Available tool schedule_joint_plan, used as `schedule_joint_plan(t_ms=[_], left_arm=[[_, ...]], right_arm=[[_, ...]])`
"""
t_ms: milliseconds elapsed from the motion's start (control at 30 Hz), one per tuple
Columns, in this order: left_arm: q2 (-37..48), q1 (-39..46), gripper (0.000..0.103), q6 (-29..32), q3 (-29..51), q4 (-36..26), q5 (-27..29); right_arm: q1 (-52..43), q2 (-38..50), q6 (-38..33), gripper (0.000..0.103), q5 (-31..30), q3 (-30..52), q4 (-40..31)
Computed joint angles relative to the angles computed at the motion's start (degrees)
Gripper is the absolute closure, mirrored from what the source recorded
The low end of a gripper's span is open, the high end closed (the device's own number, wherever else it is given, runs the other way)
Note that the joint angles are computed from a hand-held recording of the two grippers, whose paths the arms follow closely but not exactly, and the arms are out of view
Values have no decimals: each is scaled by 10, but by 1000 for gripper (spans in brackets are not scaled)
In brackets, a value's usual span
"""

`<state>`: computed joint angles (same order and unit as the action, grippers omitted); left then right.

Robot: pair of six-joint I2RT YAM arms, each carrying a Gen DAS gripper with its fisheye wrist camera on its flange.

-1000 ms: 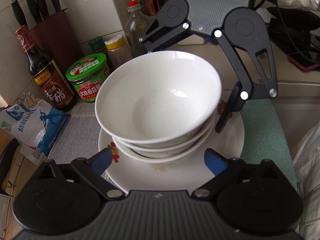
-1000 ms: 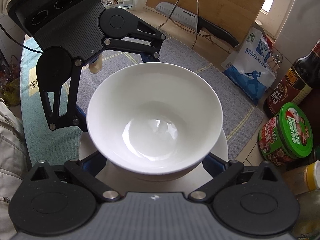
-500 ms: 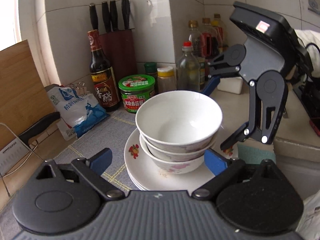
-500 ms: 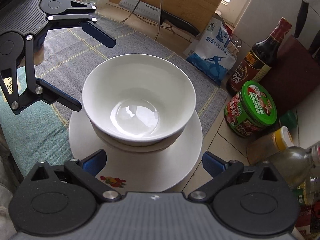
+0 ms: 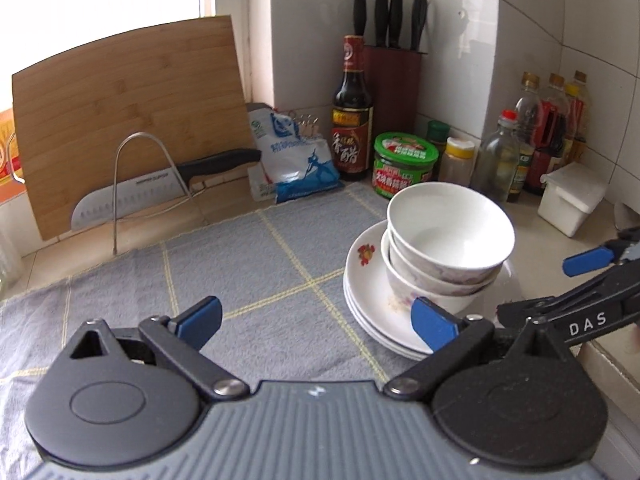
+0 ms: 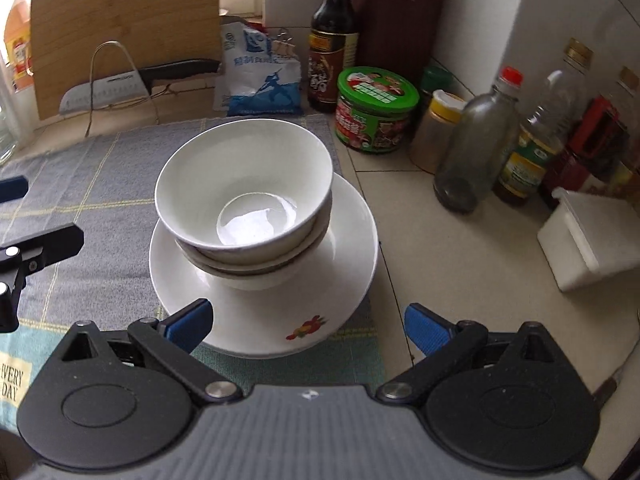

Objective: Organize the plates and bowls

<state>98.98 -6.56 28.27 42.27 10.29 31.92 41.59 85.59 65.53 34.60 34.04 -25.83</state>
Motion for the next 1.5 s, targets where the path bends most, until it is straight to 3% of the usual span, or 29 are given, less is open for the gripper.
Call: schedule_joint_plan(t_ms=[167,300,567,1500], left_arm=[[-50,18,3,4,-31,-17,-47],[-84,46,3,11,-32,-67,-27],[-133,72,2,31,-44,-105,-4],[-174,92,3,34,-65,-100,15]], right_arm=[[117,42,251,0,63,75,-153],[175,68,361,0,99,140,-264],[214,132,403,0,118,234,-361],[254,172,480,0,122,293,-464]])
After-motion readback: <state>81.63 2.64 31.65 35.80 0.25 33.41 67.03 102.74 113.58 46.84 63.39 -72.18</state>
